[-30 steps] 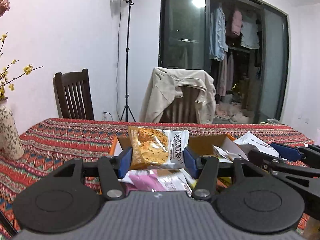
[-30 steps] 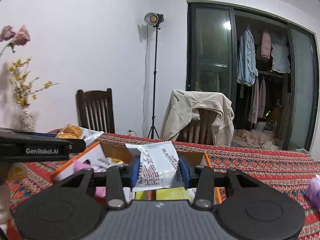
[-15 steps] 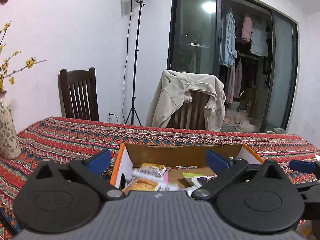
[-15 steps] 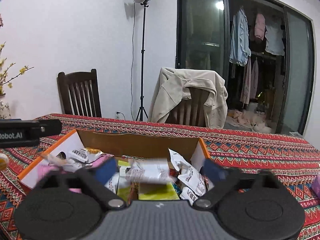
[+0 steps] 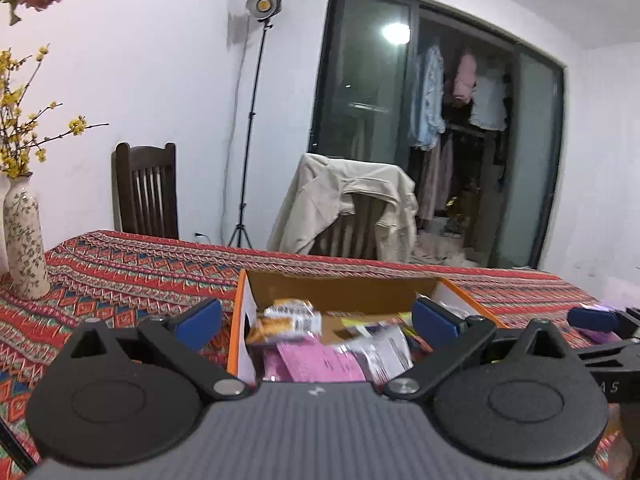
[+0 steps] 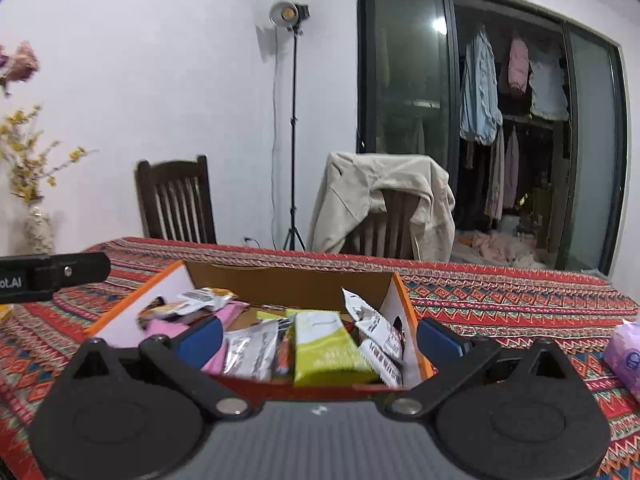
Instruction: Organize snacks
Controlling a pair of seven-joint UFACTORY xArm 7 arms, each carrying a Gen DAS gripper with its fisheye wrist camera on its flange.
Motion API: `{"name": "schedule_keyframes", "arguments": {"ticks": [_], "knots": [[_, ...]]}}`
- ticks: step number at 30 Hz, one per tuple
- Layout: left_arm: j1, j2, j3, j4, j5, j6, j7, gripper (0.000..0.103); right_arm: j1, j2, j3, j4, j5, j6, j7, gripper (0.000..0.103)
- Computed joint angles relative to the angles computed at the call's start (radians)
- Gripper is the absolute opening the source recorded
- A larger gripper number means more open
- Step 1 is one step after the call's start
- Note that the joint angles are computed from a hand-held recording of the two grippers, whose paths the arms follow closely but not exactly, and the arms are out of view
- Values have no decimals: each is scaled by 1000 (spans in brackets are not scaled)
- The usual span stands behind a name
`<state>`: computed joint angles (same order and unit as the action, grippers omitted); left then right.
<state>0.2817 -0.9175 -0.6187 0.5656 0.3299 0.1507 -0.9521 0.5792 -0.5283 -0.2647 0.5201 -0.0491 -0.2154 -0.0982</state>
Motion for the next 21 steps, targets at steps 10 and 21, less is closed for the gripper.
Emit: {"name": "schedule_keyframes", "arguments": {"ticks": [10,21], "knots": [[-272,-232,16,-183,-22,201,-4,103,-53,-389,47,-288,39,122,-42,103],[-416,-300,24,-269,0,280,-65,103,-105,-514,78,-386,128,200,-64,103]]}}
